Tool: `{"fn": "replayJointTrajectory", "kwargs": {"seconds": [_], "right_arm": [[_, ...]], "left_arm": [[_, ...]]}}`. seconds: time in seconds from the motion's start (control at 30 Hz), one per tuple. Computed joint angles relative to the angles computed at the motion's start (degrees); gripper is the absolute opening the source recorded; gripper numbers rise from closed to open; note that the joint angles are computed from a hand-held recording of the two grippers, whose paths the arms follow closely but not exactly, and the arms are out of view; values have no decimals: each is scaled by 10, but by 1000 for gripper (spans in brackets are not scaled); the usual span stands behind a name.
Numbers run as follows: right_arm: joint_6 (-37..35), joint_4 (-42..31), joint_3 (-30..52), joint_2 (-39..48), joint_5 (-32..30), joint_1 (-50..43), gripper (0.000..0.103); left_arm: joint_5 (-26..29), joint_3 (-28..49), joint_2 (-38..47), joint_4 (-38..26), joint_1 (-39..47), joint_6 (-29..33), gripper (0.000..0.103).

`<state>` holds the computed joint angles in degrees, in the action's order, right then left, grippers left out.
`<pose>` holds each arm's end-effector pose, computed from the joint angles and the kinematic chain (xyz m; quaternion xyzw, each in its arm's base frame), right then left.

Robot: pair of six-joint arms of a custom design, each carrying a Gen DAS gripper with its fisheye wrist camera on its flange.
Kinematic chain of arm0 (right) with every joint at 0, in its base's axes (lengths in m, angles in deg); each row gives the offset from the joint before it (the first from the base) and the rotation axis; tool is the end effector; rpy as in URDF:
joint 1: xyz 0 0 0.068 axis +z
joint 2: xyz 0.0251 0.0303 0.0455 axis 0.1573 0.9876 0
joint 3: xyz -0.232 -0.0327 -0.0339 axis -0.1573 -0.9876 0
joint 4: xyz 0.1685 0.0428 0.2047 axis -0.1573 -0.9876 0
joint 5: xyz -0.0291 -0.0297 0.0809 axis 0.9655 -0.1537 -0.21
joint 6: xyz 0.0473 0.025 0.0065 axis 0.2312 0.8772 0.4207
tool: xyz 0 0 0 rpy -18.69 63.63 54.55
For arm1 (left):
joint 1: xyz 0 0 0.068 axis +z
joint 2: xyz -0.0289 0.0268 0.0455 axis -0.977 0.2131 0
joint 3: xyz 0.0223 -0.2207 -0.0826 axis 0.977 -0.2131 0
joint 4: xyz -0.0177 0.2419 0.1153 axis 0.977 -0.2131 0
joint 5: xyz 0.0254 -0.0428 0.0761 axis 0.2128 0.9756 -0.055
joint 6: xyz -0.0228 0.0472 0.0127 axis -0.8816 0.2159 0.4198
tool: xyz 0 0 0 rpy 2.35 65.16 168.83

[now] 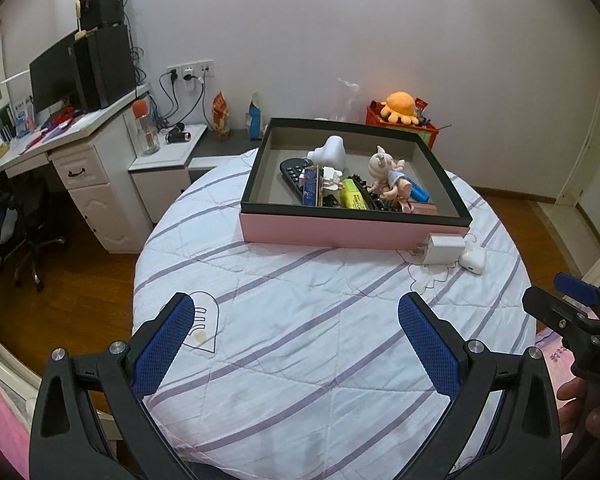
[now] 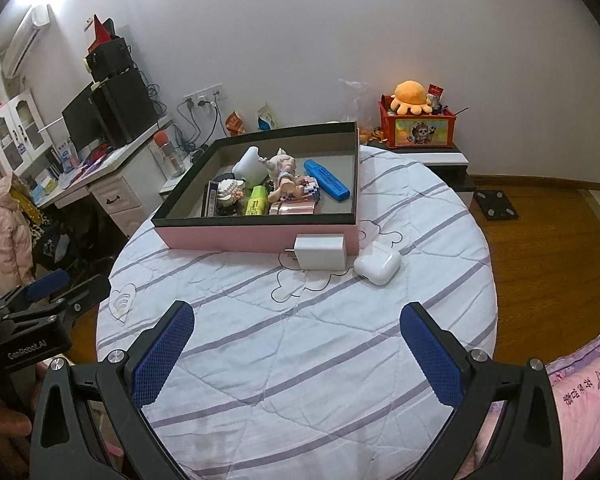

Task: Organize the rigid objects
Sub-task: 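Withdraw both tools from the box and reach toward the charger and earbud case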

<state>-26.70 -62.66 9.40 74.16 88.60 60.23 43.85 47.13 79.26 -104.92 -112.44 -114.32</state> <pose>0.1673 0.1846 0.1815 -0.0104 0.9204 0.1075 0.3757 0.1935 -0.1184 0.1969 0.0021 0.9263 -0.0216 0.3763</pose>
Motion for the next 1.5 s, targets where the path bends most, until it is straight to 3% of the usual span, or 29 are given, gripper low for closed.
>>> {"fn": "replayJointTrajectory", "kwargs": {"seconds": [0.9, 1.27, 1.5], "right_arm": [[-9, 16, -4, 30, -28, -39, 103], [-31, 18, -7, 48, -37, -81, 103], [-73, 42, -1, 108, -58, -133, 103]], "left_arm": [[28, -3, 44, 35, 19, 3, 103], [42, 29, 124, 70, 1, 3, 103], [52, 65, 196, 95, -6, -3, 103]]}}
